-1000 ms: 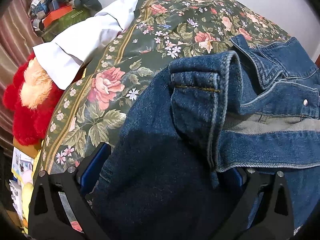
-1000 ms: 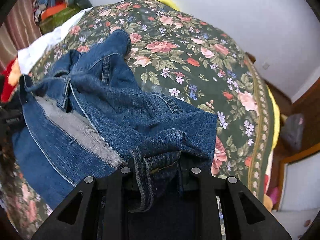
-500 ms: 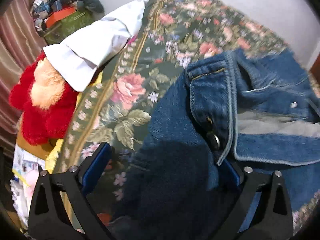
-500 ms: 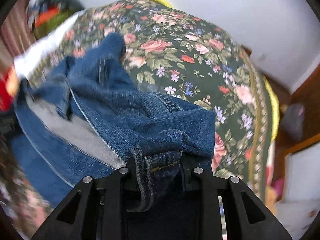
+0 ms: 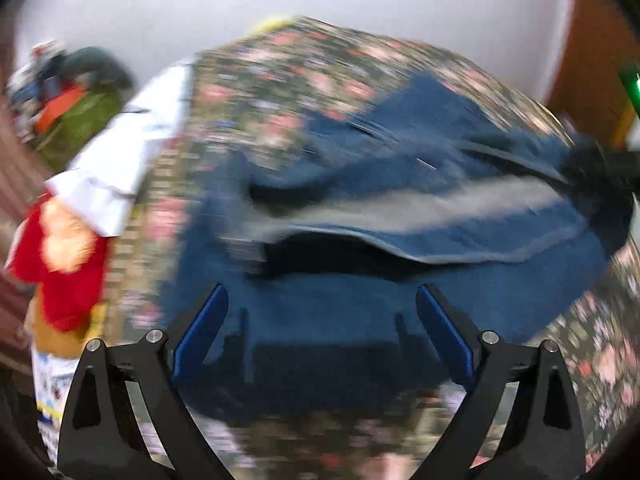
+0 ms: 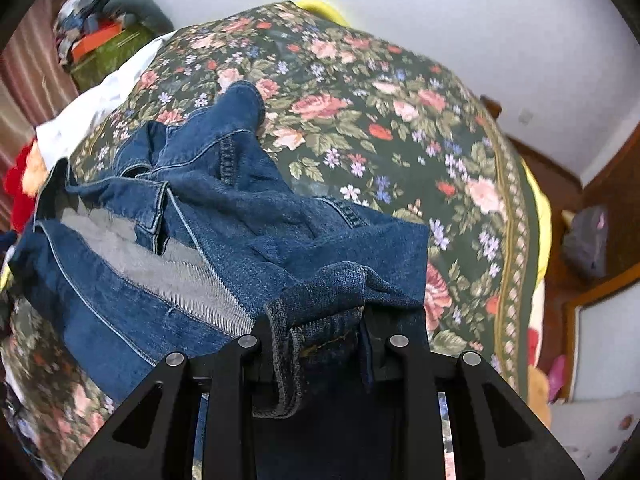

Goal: Fold large clothes

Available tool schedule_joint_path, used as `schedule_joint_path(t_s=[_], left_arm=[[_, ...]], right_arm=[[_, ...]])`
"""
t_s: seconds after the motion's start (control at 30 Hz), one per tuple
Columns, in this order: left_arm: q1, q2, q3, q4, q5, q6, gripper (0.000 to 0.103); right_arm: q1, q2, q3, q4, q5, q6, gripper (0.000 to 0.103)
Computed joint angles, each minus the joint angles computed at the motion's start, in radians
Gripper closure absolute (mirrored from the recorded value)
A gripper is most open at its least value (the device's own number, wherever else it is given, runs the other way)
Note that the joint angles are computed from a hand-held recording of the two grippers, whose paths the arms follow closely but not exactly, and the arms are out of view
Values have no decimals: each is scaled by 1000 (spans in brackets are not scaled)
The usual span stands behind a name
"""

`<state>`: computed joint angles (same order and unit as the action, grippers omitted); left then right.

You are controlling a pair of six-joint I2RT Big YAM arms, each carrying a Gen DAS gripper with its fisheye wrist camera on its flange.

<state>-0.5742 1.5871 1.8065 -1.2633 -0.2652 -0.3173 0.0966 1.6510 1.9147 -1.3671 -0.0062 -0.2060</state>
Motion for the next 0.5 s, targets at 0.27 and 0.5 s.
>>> schedule_joint_path(t_s=[0.27,0.5], left_arm=[[-45,257,225,-72,82,-152,1],[-42,257,184,-6,63,-211,0]], right_arm=[[19,-94,-185,168,83,-177,78],[-24,-175,-276,312,151,-244,8]])
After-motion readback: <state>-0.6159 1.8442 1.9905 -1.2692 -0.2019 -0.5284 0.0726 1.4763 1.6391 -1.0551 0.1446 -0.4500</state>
